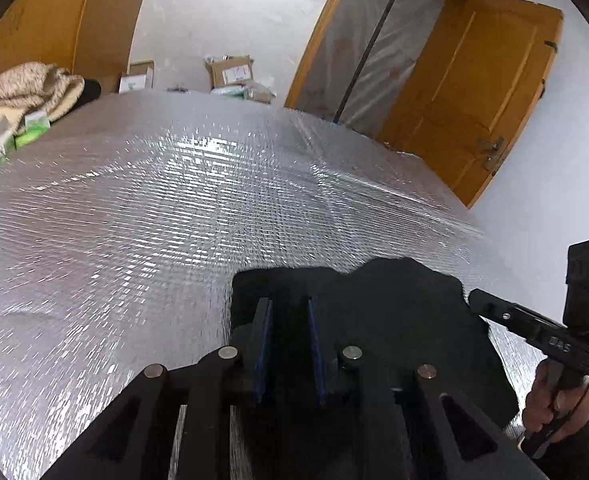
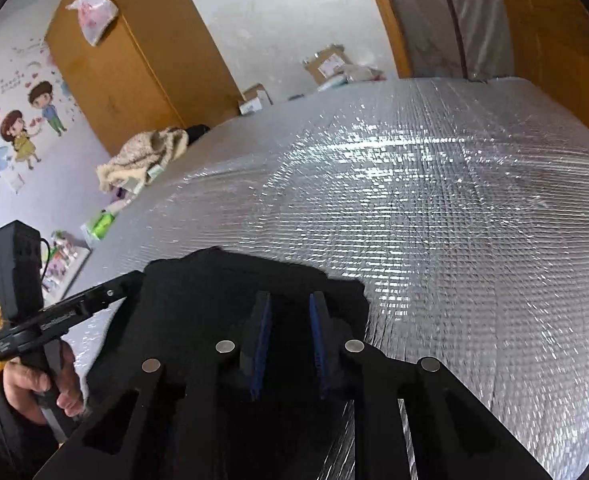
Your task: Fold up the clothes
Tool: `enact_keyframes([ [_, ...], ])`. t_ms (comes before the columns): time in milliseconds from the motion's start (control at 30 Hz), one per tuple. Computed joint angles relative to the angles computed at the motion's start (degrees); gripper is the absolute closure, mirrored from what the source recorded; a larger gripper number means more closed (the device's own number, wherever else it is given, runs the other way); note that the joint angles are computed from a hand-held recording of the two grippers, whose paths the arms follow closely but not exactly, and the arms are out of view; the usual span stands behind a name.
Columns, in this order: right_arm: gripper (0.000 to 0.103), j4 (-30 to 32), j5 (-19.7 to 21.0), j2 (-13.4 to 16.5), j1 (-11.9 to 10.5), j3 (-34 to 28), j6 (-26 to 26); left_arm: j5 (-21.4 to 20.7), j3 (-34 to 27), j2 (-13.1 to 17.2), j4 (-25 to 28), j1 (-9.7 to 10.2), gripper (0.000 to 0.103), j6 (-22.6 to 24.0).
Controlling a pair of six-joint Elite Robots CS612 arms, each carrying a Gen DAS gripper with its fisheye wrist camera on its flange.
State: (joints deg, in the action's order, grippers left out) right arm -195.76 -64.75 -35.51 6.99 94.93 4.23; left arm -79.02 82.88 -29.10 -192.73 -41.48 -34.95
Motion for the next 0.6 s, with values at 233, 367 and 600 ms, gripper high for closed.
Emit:
enact_keyframes([
  [233,0.082,-10.3,0.8,-1.2,1.0,7.0,-7.5,2.5,7.3,-2.0,-6.3,-2.95,0.086,1.0],
  [367,0.082,-11.7,-2.3,-0.5,1.9,7.7,-11.6,3.4,10.1,-2.6,-8.2,-3.89,0.086,0.5],
  [600,0.076,-14.0,-2.3,-0.3,1.8,9.1,-13.9,4.2,10.7,-2.0,-9.9,-4.36,0.086,1.2],
])
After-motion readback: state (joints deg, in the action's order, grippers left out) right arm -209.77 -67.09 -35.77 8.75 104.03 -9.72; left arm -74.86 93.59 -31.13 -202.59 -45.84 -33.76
